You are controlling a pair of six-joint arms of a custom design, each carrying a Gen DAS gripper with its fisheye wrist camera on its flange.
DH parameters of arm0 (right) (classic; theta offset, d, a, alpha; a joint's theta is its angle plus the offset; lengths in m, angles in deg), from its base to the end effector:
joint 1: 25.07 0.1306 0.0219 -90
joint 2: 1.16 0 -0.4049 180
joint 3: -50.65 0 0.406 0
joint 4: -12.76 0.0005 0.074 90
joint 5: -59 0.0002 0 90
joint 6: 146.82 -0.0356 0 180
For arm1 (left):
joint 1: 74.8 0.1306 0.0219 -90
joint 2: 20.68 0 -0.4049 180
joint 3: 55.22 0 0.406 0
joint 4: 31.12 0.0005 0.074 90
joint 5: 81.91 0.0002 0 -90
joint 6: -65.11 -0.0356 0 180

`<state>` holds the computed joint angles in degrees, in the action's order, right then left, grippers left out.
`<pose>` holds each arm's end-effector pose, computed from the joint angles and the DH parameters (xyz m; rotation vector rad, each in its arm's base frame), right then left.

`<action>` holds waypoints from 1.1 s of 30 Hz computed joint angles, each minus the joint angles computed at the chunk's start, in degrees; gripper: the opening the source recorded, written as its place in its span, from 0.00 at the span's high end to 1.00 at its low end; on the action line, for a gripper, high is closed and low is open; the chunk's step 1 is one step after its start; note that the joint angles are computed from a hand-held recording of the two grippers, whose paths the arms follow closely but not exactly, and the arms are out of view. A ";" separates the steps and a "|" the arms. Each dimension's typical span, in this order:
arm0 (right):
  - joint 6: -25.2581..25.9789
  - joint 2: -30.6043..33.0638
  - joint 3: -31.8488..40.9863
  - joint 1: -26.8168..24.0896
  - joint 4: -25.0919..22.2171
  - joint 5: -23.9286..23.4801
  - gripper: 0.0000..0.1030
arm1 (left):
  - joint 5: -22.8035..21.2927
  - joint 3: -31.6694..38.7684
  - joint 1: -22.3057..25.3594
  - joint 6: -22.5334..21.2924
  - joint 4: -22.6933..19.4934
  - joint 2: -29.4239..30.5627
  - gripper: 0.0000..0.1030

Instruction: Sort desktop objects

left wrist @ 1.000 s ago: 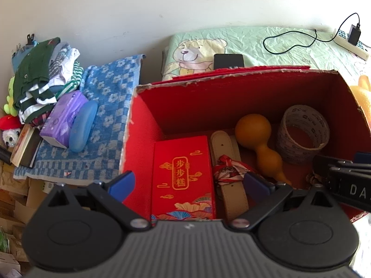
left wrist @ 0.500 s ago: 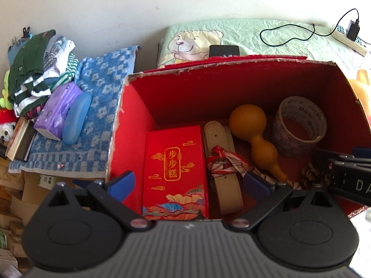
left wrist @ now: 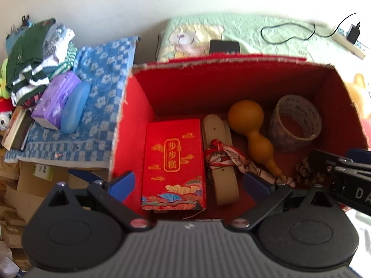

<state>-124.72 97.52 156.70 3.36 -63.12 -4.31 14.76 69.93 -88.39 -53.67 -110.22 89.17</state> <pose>0.4689 0.2351 0.4844 0.9692 2.3617 -0.0429 0.5812 -0.1453 0.5204 0.9996 2.4789 -0.0722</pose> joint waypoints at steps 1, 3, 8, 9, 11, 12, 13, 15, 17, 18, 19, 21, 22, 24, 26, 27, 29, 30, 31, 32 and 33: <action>0.00 -0.28 -0.17 0.12 0.19 0.17 0.32 | 0.41 -0.18 0.19 0.03 0.32 -0.47 0.03; -0.16 -0.76 -0.39 0.41 0.46 0.45 0.32 | 0.97 -0.59 0.55 0.55 0.73 -1.36 0.03; 2.43 -1.65 -0.46 1.39 1.98 0.41 0.32 | -0.29 -4.18 1.33 3.03 3.35 -4.98 0.03; 3.34 -1.86 -0.44 1.71 2.14 0.55 0.32 | -0.61 -4.77 1.48 3.88 3.49 -5.58 0.03; 5.10 -2.53 -0.70 2.39 2.67 0.77 0.32 | -1.03 -6.06 1.88 5.57 3.50 -7.01 0.03; 5.81 -3.09 -1.16 2.70 3.11 0.69 0.32 | -1.36 -6.96 1.95 6.27 3.66 -7.86 0.03; 6.46 -3.71 -1.69 3.05 3.62 0.51 0.32 | -1.83 -8.21 2.03 7.00 4.06 -8.96 0.03; 7.71 -4.82 -2.69 3.64 4.38 -0.08 0.32 | -2.98 -10.71 1.98 8.40 4.94 -11.11 0.03; 9.03 -6.16 -4.03 4.13 5.20 -0.79 0.32 | -3.91 -13.08 1.98 9.67 5.59 -13.14 0.03; 9.65 -6.78 -4.68 4.29 5.68 -1.17 0.32 | -4.33 -14.18 1.95 10.34 5.69 -14.06 0.02; 10.06 -7.40 -5.41 4.54 6.16 -1.52 0.32 | -4.70 -15.20 1.97 10.99 5.57 -14.89 0.02; 10.87 -8.58 -6.93 4.95 7.25 -2.49 0.32 | -5.67 -17.38 1.88 12.26 5.56 -16.43 0.02; 11.25 -9.13 -7.68 5.22 7.72 -2.98 0.32 | -6.21 -18.39 1.87 12.78 5.51 -17.10 0.02; 11.90 -9.90 -9.02 5.68 8.33 -3.92 0.32 | -7.50 -20.46 1.60 13.82 5.25 -18.22 0.02; 12.42 -10.56 -10.39 6.01 8.75 -5.09 0.32 | -8.74 -22.20 1.23 14.79 4.66 -18.92 0.02; 12.53 -10.93 -11.16 6.14 8.89 -5.72 0.32 | -9.09 -22.91 1.15 15.25 4.23 -19.16 0.02; 12.36 -11.37 -12.59 6.15 9.14 -7.02 0.32 | -9.62 -24.51 1.00 15.94 3.44 -19.75 0.02; 12.03 -11.49 -13.17 6.18 9.14 -7.62 0.32 | -9.94 -25.13 0.95 15.97 3.26 -19.86 0.02; 11.56 -11.60 -13.82 6.14 9.11 -8.28 0.32 | -10.45 -25.92 0.69 16.06 3.11 -20.16 0.02; 11.13 -11.62 -14.31 6.02 9.08 -8.97 0.32 | -10.82 -26.46 0.56 15.98 2.92 -20.27 0.02; 10.66 -11.74 -14.73 6.10 8.95 -9.49 0.32 | -11.02 -27.08 0.55 15.84 2.86 -20.40 0.02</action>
